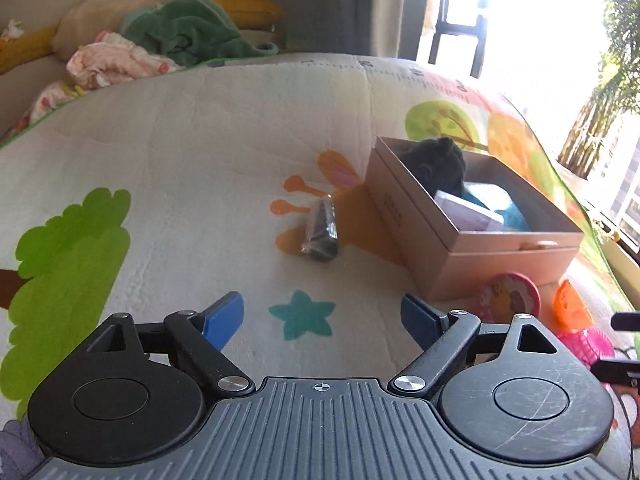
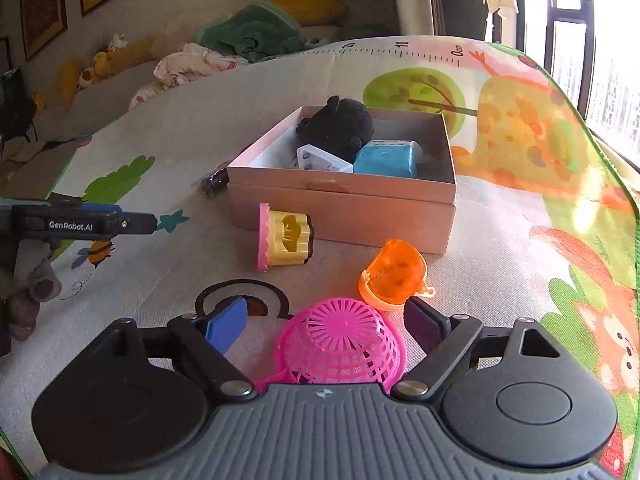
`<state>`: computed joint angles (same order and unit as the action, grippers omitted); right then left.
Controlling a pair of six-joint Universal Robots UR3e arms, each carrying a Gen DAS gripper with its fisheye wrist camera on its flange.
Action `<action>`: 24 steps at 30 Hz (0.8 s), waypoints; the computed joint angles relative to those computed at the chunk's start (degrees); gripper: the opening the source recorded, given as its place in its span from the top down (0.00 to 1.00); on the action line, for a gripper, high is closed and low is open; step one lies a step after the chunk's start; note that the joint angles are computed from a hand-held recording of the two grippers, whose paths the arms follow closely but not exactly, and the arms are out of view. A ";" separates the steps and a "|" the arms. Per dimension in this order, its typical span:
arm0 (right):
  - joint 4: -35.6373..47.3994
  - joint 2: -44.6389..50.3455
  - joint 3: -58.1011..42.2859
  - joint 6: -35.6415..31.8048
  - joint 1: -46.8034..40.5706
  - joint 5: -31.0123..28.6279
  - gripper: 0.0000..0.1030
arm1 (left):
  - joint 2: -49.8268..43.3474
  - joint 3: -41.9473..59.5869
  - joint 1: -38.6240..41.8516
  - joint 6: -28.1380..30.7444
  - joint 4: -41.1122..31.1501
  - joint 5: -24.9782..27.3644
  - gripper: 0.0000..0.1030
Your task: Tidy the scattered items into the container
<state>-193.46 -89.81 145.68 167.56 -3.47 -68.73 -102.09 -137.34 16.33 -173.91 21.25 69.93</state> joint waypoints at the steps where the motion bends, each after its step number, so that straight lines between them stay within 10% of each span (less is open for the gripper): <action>1: -0.62 0.34 0.03 -0.20 0.50 -0.05 0.16 | -3.07 4.40 -1.13 -1.16 -0.97 0.65 0.14; 11: -5.92 0.67 2.82 -0.53 0.06 -1.60 0.09 | -23.94 36.60 -9.98 2.03 -15.75 11.03 0.71; 16: -5.18 1.78 2.65 0.91 -1.47 -1.82 0.09 | -16.82 26.90 -8.40 5.41 -13.84 7.57 0.73; 24: -5.55 0.90 2.67 1.14 -0.26 -1.11 0.09 | 12.34 -5.89 3.14 15.94 -16.17 -14.00 0.76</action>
<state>-199.02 -88.91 148.34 168.70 -3.72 -69.84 -89.75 -143.22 19.47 -157.97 5.08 55.93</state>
